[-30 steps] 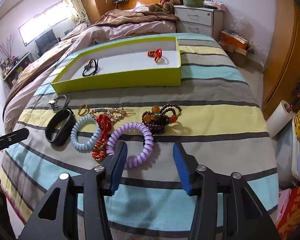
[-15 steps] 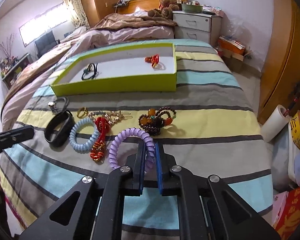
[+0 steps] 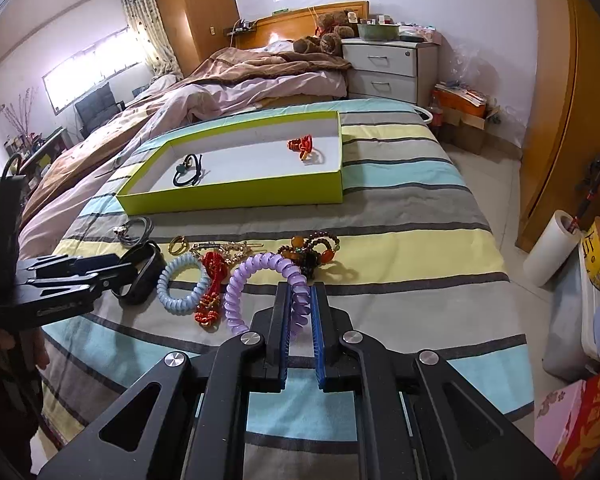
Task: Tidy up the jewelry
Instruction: 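Grasp the black band with the left tool while the right tool lifts the lavender coil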
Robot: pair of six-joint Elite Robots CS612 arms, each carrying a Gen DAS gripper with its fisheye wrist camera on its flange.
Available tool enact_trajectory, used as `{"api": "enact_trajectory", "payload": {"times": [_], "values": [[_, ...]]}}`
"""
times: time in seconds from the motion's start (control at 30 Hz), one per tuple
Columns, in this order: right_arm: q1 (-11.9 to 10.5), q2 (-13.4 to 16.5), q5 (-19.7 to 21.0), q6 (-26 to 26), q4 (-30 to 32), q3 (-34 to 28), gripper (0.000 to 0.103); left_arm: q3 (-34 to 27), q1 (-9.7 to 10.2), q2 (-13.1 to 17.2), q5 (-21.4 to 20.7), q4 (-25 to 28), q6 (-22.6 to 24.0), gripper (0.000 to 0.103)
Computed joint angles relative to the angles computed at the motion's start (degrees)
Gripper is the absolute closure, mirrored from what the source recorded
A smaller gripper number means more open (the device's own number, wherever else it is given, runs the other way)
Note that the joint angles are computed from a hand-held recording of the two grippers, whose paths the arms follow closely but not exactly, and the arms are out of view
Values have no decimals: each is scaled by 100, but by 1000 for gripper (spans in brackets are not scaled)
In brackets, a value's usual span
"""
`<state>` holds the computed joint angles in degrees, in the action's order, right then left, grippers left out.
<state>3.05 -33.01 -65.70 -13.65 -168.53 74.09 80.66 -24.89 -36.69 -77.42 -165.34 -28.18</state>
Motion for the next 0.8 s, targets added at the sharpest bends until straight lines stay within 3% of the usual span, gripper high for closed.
{"api": "enact_trajectory", "payload": {"times": [0.1, 0.2, 0.8], "values": [[-4, 0, 41, -6, -1, 6, 93, -47, -46, 6, 225, 143, 146, 76], [4, 9, 46, -21, -1, -7, 93, -45, -36, 15, 168, 68, 154, 92], [-6, 13, 122, 77, -101, -14, 93, 258, -44, -149, 121, -653, -165, 94]]}}
